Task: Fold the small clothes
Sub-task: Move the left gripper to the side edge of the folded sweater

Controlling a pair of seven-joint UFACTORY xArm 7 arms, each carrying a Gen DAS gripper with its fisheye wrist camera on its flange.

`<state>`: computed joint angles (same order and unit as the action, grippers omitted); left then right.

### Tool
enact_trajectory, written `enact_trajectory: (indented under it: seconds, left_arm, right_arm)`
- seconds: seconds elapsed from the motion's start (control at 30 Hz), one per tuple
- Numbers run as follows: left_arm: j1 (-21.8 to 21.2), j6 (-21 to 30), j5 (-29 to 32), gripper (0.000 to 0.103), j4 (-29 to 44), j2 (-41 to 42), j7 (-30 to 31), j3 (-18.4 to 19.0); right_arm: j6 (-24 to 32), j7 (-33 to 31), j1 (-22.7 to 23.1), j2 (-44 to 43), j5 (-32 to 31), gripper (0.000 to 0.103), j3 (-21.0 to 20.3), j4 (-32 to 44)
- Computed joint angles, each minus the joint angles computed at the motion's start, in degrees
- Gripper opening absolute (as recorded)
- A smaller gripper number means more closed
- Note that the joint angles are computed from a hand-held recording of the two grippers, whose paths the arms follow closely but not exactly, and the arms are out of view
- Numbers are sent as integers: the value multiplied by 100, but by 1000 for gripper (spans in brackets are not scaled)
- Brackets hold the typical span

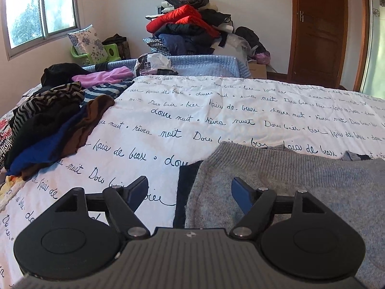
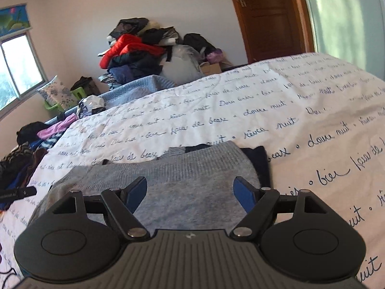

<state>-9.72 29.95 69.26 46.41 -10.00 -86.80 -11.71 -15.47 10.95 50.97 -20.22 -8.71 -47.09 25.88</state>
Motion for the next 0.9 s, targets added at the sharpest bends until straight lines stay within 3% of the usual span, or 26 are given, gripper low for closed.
enact_trajectory:
  seconds: [0.23, 0.37, 0.43, 0.77, 0.9]
  left_arm:
    - [62, -117, -110, 77, -261, -216, 74, -6]
    - [171, -192, -123, 78, -395, -327, 79, -7]
    - [241, -289, -140, 79, -440, -355, 99, 18]
    - [598, -753, -311, 81, -725, -512, 189, 58]
    - [777, -1198, -395, 82, -816, -515, 284, 123]
  right_arm:
    - [137, -278, -545, -423, 1, 79, 1039, -382]
    - [223, -471, -317, -709, 96, 79, 1076, -558]
    - [238, -576, -345, -775, 186, 79, 1284, -632]
    - [181, -840, -1075, -915, 253, 79, 2916, -1057]
    - [122, -876, -1499, -926, 211, 80, 3626, -1229]
